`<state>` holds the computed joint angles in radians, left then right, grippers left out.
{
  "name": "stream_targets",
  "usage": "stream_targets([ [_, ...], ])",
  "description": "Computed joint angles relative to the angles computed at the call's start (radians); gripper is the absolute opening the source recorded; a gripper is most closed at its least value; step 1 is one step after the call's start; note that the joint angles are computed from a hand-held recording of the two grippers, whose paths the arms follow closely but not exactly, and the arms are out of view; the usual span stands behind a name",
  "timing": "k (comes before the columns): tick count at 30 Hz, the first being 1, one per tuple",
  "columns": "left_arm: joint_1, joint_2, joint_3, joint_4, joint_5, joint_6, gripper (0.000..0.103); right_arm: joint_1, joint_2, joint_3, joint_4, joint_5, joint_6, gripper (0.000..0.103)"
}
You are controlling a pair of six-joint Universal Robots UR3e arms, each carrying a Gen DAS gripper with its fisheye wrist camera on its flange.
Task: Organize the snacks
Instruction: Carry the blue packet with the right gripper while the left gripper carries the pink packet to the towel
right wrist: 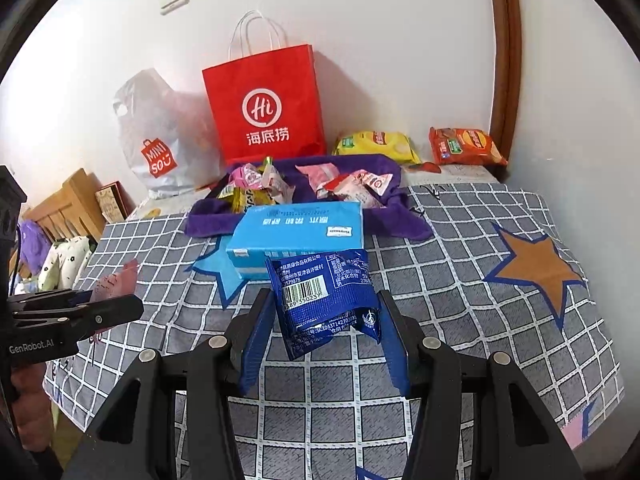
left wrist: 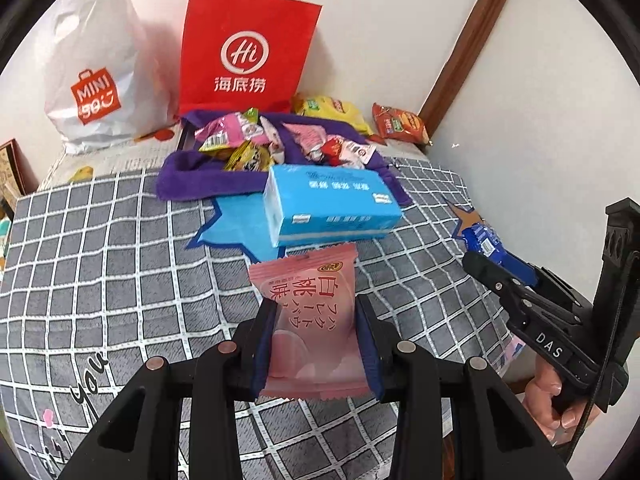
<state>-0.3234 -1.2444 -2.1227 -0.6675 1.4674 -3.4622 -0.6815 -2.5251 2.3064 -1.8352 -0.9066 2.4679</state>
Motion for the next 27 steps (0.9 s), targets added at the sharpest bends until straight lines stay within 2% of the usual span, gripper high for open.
stream_targets([
  [5,-0.014,-0.046,0.065,-0.001,0.012,-0.005,0.036,-0.006,0.024,-0.031,-0.004,0.023,-0.004,0.051],
  [8,-0.008,-0.073,0.108,-0.009,0.000,0.000,0.036,0.028,0.082,-0.056,-0.068,0.007,0.036,0.051],
  [18,0.058,-0.200,0.289,-0.037,-0.051,0.031,0.036,0.204,0.421,-0.233,-0.337,-0.097,0.207,0.051],
  [22,0.104,-0.247,0.353,-0.050,-0.088,0.053,0.036,0.247,0.525,-0.301,-0.414,-0.110,0.248,0.051],
  [27,0.127,-0.310,0.427,-0.064,-0.090,0.070,0.036,0.313,0.658,-0.385,-0.496,-0.137,0.303,0.051],
])
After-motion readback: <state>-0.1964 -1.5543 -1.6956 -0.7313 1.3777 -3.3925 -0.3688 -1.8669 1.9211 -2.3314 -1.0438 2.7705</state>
